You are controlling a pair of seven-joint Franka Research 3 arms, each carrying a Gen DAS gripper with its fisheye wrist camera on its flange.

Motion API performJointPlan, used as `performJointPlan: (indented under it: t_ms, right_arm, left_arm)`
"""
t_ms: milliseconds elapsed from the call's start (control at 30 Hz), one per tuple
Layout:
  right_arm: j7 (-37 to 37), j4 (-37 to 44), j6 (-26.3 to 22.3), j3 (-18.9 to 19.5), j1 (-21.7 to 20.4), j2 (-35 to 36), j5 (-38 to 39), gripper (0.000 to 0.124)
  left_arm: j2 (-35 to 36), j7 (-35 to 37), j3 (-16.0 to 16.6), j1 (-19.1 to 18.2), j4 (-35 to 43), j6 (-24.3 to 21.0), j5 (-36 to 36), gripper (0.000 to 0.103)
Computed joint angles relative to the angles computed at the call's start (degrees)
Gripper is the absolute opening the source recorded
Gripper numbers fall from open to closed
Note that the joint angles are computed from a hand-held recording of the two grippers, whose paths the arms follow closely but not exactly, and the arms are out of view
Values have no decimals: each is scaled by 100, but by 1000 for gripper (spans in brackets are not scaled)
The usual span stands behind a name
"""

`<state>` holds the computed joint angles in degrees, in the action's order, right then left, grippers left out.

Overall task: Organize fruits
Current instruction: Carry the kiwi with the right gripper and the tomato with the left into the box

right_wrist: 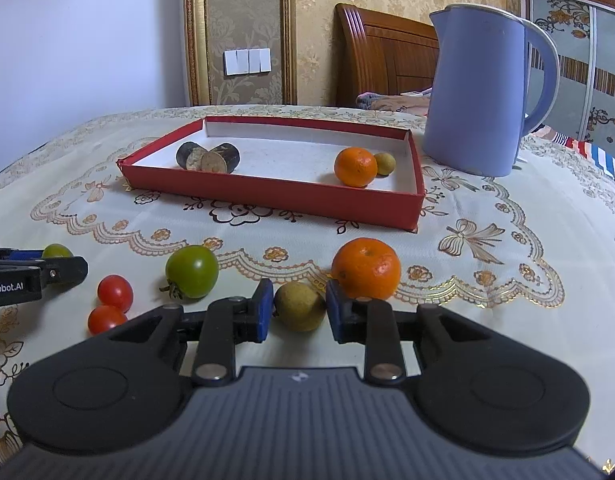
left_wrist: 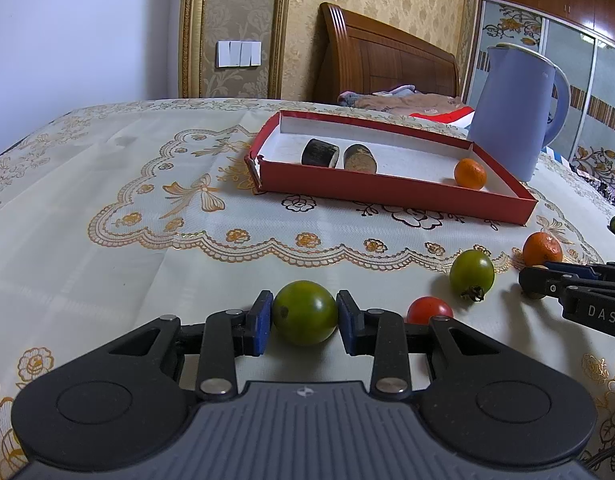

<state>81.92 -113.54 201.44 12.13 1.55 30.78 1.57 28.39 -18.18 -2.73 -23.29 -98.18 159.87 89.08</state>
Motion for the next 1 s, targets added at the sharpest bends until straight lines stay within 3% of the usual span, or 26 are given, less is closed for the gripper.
performJointPlan:
  t_ms: [1000]
  right_arm:
    - [297, 19, 28, 107, -147, 36, -180, 27]
  left_arm:
    - [-11, 99, 0, -29, -4, -83, -59, 33]
